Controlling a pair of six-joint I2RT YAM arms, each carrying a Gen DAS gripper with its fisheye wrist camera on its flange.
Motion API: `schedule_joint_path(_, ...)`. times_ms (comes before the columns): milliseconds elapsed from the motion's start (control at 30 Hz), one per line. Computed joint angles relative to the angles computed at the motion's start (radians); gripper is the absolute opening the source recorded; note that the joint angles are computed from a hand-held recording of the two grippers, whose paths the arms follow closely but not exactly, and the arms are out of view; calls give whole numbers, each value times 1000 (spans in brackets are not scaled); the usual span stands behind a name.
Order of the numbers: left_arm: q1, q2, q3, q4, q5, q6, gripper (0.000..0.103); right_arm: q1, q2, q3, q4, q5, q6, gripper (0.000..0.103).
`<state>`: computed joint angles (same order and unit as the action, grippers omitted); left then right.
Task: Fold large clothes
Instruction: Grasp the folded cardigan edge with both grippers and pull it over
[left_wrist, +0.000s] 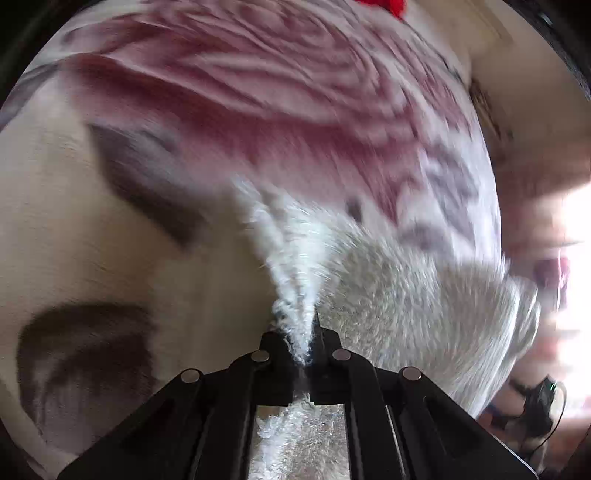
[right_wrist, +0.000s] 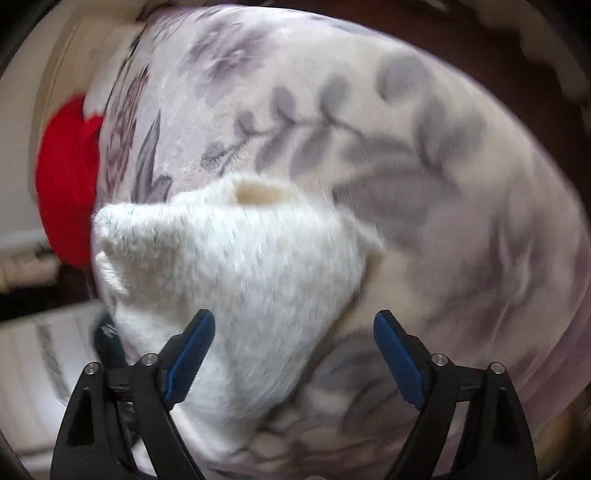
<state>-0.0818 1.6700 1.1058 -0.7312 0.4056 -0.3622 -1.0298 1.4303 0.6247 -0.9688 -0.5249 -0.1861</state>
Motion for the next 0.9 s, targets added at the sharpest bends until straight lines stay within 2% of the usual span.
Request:
schedule_joint_path(67,60,18,26,5,30,-4,3,33,103,99,10,8,-22,94)
schedule_joint_path(100,74,38,50,-11,35,16,3,97,114,104,16,-29,5,94)
schedule_joint_path(133,78,49,66,-20,35,32,3,137,122,128,35,-22,43,94)
schedule_joint_path(233,66,101,124,-100,52,92,4,248,106,178,32,-74,68,94)
schedule_joint_path(267,66,119,138,-124,71,95,8,322,113,213,52,-84,115,94)
schedule_joint_path(367,104,99,125,-189,134,58,10,480,133,333,19,-101,135,94)
schedule_joint_path(400,100,84,124,-194,131,35,14,533,144,357,28,-87,146,94)
schedule_joint_path(433,101,56,117,-213,114,21,25,583,157,381,33,-72,155,95)
schedule_joint_path(467,103,26,106,-220,112,15,40,654,199,420,69,-18,183,97)
schedule_joint_path(533,101,-34,84,-220,117,-3,61,723,265,484,62,64,188,99)
schedule_joint_path(600,87,-64,88,-226,112,-37,61,774,381,576,28,100,134,99)
schedule_joint_path(667,49,-77,124,-233,117,-71,61,794,456,651,-23,74,84,94)
schedule_joint_path(700,24,-79,144,-224,115,-82,61,803,471,678,-35,69,73,84)
schedule_joint_path(733,-12,-71,172,-213,110,-94,61,812,477,692,-36,78,64,44)
schedule_joint_path(767,-52,-50,212,-211,111,-106,61,828,489,714,-37,99,59,26)
schedule_joint_path(800,-92,-21,256,-210,123,-119,61,838,509,739,-59,126,73,16)
schedule_joint_path(833,-134,16,302,-202,135,-133,61,838,525,760,-77,132,104,12)
schedule_joint_path(900,-212,82,378,-175,151,-154,61,837,529,787,-110,109,151,12)
